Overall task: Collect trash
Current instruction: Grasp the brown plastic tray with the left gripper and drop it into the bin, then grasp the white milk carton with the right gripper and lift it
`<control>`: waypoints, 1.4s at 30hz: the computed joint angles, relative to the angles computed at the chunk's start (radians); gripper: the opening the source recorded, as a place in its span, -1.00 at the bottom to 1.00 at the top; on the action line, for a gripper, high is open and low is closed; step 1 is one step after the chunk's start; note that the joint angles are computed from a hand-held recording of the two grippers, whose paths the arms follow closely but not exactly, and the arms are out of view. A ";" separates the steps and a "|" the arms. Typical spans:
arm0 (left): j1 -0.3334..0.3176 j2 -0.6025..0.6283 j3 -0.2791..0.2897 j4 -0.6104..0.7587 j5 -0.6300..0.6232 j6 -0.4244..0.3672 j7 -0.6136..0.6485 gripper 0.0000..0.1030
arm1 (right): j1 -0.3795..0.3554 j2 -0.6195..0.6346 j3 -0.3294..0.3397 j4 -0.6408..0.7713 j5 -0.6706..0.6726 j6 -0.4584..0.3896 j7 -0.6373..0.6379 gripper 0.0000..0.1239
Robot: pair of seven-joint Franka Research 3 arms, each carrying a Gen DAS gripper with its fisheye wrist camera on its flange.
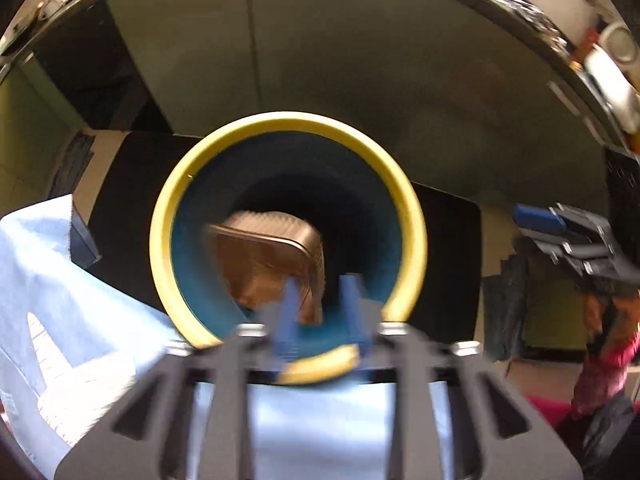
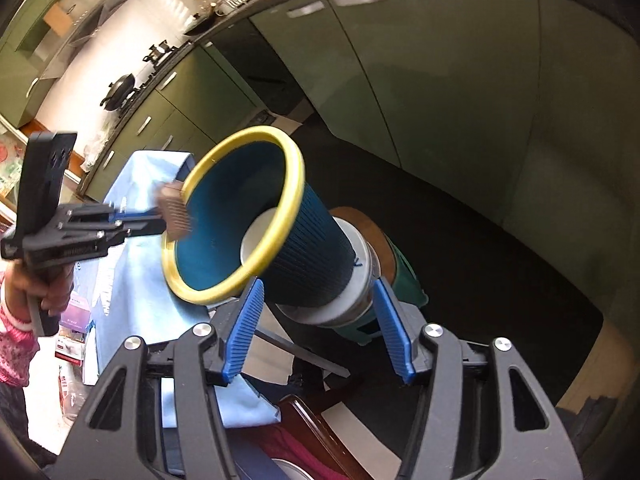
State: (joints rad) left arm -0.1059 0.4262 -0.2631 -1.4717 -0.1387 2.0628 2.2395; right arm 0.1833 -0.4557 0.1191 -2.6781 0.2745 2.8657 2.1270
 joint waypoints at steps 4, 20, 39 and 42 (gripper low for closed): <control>0.026 -0.045 -0.005 -0.033 -0.044 0.042 0.012 0.12 | 0.020 0.007 -0.014 -0.005 0.019 0.014 -0.017 -0.12; 0.205 -0.730 0.327 -0.584 -0.675 0.182 0.372 0.88 | 0.155 0.187 -0.003 0.250 0.010 -0.052 -0.282 -0.09; 0.361 -0.702 0.515 -0.724 -0.671 0.344 0.402 0.91 | 0.419 0.798 0.070 1.275 -0.215 -0.718 -0.878 -0.09; 0.364 -0.697 0.514 -0.727 -0.686 0.335 0.407 0.91 | 0.457 0.925 0.054 1.485 -0.242 -0.888 -0.900 -0.09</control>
State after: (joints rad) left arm 0.2583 -0.2712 0.2506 -2.1987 -0.8243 2.3980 2.6467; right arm 0.6402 0.4691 0.1728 -1.1931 0.0328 1.9775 1.2269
